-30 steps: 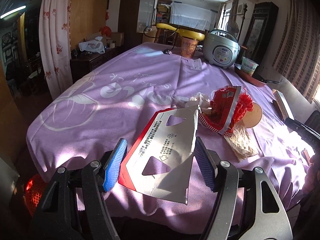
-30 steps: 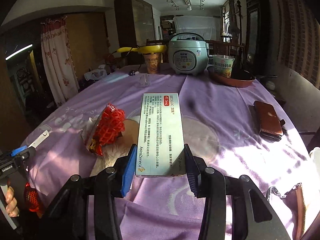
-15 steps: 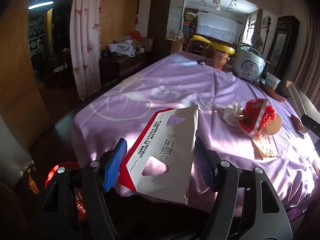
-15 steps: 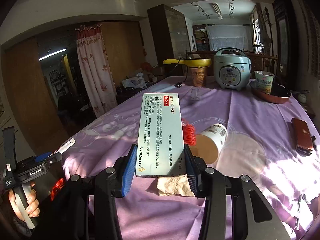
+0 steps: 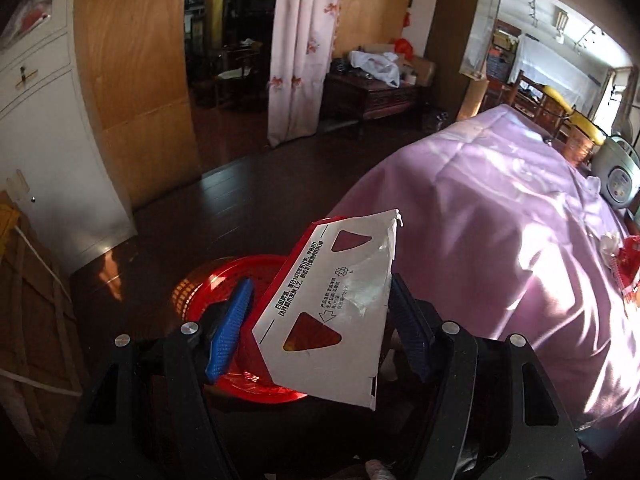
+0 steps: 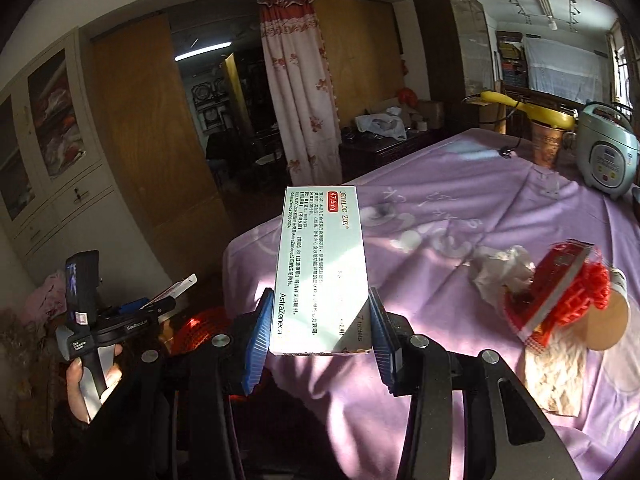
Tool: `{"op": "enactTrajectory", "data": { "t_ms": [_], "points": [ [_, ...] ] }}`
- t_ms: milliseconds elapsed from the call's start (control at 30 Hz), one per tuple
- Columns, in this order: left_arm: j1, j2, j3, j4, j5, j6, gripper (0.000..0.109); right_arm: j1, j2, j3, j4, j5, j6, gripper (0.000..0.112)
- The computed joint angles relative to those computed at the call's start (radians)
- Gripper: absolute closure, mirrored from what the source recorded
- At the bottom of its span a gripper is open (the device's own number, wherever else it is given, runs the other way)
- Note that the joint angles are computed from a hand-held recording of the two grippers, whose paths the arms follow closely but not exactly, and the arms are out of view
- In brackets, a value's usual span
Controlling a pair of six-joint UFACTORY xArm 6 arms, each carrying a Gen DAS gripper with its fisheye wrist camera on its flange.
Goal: Collect trash
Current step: 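Carry the insert and medicine box to the red basket and release both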
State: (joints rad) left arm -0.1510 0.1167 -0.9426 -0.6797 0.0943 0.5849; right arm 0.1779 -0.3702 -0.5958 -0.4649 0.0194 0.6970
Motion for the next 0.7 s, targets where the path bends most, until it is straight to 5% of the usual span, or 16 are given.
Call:
{"op": "enactTrajectory", "data": {
  "t_ms": [133, 467, 633, 700],
  "points": [
    [0.048, 0.075, -0.035, 0.094, 0.016, -0.091, 0.041, 0.081, 0.125, -0.111, 0.029, 0.028, -0.039, 0.067],
    [0.116, 0.144, -0.082, 0.081, 0.025, -0.124, 0.019, 0.232, 0.383, -0.326, 0.465, 0.128, -0.449, 0.067],
    [0.151, 0.156, -0.067, 0.327, -0.033, -0.355, 0.017, 0.278, 0.52, -0.459, 0.633, 0.205, -0.618, 0.067],
    [0.163, 0.155, -0.062, 0.331, -0.041, -0.365, 0.017, 0.292, 0.579, -0.529, 0.699, 0.242, -0.681, 0.067]
  ]
}}
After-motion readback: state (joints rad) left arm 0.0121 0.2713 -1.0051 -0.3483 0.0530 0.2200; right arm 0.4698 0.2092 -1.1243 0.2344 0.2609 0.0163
